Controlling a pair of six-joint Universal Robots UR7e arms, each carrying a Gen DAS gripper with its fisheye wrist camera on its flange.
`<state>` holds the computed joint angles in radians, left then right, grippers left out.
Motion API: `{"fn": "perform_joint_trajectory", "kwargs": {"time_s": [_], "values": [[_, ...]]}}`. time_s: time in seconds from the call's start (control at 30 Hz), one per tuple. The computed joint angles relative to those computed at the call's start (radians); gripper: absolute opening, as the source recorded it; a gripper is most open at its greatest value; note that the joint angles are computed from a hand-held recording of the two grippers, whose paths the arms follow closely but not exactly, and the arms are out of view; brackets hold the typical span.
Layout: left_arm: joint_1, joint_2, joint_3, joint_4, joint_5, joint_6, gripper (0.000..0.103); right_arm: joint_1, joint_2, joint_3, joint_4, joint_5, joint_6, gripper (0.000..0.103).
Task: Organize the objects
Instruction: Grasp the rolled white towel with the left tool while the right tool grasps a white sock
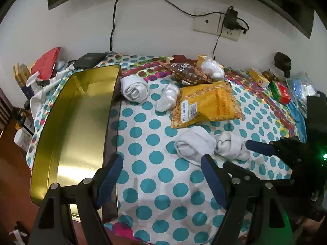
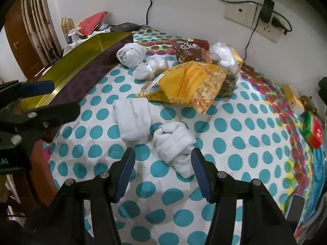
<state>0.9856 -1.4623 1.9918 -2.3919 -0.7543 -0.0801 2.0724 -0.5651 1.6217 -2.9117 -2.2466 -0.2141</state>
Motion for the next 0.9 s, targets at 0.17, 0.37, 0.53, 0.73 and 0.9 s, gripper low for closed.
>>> {"fn": "perform_joint_trajectory", "kwargs": {"time_s": [0.17,0.37,0.53,0.73,0.9], "values": [[0.023,0.003,-0.009,0.010,-0.010,-0.022,0.081,-0.004,0.023,-0.014,-0.008,-0.014,-0.027,0.055],[0.023,0.021,-0.003,0.002,-0.026,0.006,0.081,-0.016,0.041,-0.035,-0.019,-0.030,-0.040,0.054],[0.029,0.044,-0.006,0.003,-0.046,0.017,0.081,-0.019,0.072,-0.058,-0.065,-0.079,-0.087,0.034],[0.032,0.075,-0.009,-0.007,-0.054,0.038,0.081,-0.041,0.039,-0.022,-0.110,-0.009,-0.046,0.027],[0.027,0.119,-0.013,-0.037,-0.041,0.043,0.081,-0.050,-0.007,0.042,-0.165,0.024,0.002,0.027]]}}
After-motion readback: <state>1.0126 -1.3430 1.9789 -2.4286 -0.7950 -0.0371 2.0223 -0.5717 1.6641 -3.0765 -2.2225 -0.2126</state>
